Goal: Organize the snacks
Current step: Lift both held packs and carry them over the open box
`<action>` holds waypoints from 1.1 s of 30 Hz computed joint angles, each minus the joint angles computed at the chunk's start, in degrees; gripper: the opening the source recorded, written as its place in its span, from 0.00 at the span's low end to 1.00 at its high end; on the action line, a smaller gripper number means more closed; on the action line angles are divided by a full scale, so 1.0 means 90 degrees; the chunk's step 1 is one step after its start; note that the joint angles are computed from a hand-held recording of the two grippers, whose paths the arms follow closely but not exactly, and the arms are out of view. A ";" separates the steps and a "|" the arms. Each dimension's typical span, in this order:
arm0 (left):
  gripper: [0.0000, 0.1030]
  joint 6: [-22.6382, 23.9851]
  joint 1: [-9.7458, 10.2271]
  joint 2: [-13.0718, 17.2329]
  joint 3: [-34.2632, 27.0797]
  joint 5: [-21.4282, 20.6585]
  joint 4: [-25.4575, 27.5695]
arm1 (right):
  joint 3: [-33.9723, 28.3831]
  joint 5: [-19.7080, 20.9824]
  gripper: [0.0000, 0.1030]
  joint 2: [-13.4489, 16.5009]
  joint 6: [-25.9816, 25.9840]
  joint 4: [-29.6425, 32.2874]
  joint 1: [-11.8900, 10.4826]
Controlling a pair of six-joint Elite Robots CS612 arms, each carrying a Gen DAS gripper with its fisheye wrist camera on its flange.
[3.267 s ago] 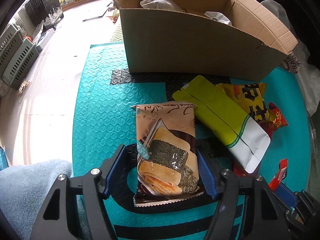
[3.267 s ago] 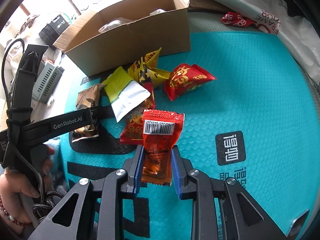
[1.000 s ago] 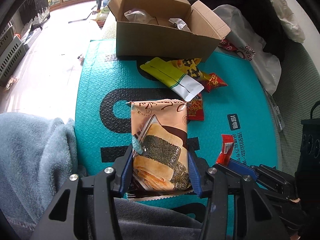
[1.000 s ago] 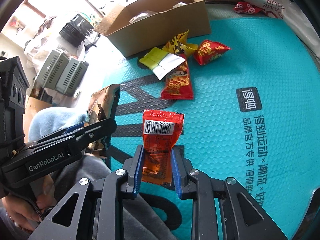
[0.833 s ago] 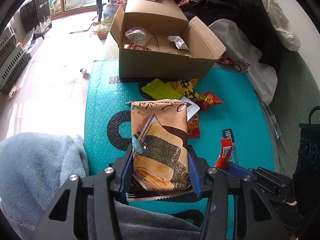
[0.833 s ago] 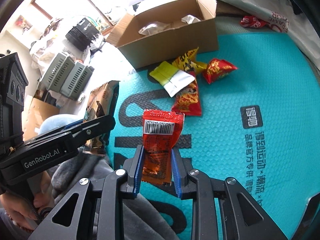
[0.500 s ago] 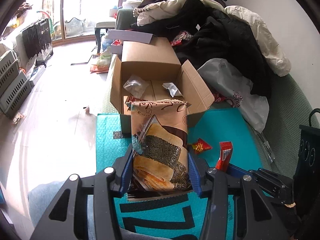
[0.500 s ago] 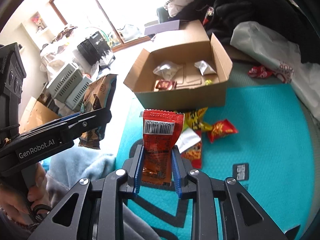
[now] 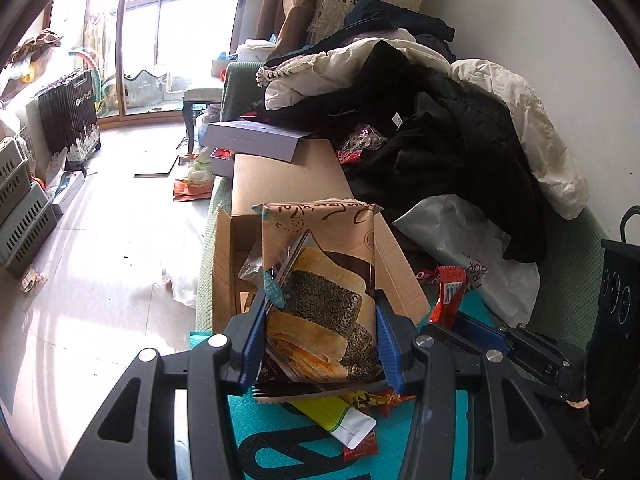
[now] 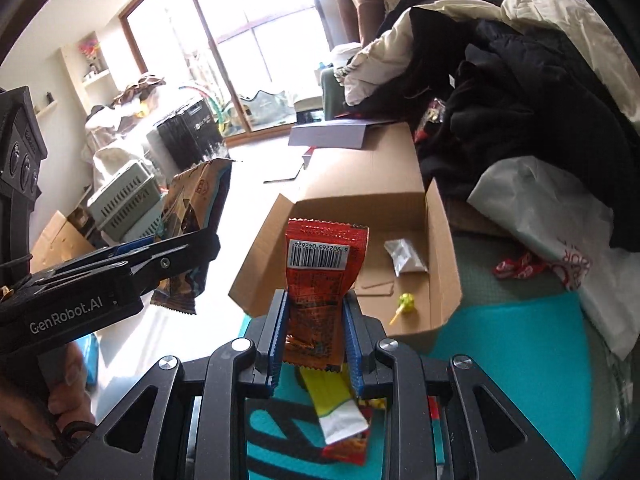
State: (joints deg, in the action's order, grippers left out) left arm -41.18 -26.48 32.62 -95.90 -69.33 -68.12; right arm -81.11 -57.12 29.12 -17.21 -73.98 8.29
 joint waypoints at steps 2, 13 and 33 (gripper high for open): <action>0.46 0.0019 0.0090 -0.0041 0.0153 -0.0053 -0.0161 | 0.0251 -0.0087 0.25 -0.0082 -0.0071 -0.0367 0.0039; 0.46 0.0375 0.0544 -0.0331 0.1210 -0.0155 -0.0885 | 0.1741 -0.0508 0.25 -0.0664 0.0000 -0.1799 0.0222; 0.48 0.0239 0.0741 -0.0320 0.1967 -0.0335 -0.0323 | 0.3259 -0.0877 0.26 -0.1127 0.0131 -0.2214 0.0400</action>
State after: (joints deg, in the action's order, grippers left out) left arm -39.03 -19.81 29.74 -78.20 -72.34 -71.03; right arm -51.78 -65.01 18.98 -16.04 -93.91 11.89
